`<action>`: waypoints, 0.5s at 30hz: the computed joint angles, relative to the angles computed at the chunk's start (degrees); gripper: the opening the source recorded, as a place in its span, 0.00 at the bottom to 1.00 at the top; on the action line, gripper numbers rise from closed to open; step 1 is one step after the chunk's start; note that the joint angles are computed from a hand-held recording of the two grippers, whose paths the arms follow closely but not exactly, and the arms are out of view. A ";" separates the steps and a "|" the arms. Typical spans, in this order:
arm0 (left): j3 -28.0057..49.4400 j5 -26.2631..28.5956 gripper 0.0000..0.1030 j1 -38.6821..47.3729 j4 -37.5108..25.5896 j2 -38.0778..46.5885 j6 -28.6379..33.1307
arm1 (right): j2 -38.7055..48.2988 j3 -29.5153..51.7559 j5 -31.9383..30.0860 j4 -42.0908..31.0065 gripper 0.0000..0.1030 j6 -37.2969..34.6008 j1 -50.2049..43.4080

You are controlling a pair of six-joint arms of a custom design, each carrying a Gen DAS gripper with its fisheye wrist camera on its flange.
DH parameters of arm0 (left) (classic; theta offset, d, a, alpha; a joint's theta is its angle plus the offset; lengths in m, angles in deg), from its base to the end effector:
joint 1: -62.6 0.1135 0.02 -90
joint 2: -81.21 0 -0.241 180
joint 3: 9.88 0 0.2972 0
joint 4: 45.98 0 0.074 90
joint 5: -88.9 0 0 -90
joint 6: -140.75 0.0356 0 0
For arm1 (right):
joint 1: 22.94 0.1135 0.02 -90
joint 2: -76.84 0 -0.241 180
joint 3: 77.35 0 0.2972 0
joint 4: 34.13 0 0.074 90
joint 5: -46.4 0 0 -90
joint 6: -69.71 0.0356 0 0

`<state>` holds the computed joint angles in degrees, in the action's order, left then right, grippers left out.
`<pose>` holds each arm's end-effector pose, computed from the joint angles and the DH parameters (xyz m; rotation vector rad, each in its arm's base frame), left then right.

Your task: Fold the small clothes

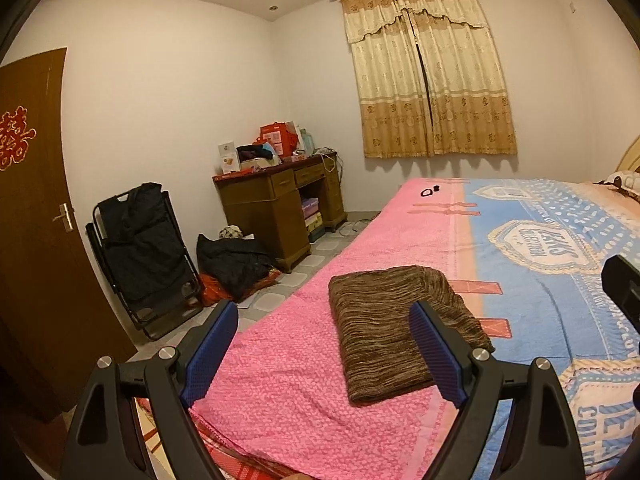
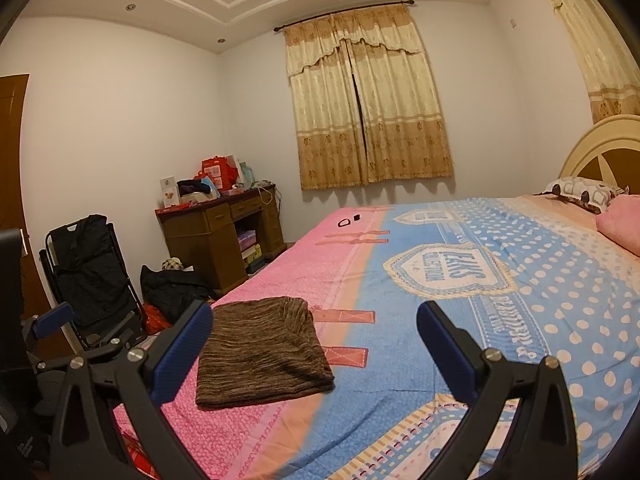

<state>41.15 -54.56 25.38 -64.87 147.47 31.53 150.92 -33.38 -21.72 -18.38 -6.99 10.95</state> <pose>0.2471 -0.1518 0.2026 -0.2000 1.9173 0.3594 0.2686 0.1645 0.1696 -0.0556 1.8086 0.2390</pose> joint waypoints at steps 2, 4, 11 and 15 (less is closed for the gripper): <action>-0.19 0.53 0.85 0.31 0.48 -0.29 0.19 | -0.12 -0.11 0.00 0.03 1.00 -0.01 -0.04; -0.25 1.45 0.85 0.82 0.39 -0.37 -0.21 | 0.16 -0.01 0.15 0.20 1.00 0.05 -0.01; -0.77 9.07 0.85 2.99 -0.62 -1.70 -1.70 | 1.36 0.45 0.39 0.23 1.00 0.79 0.03; -0.81 8.97 0.85 2.90 -0.46 -1.43 -1.42 | 1.43 0.43 0.27 0.26 1.00 0.97 -0.02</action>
<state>40.33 -45.60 28.28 -65.33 146.04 30.10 152.35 -32.95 -21.46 -18.11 -6.02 10.93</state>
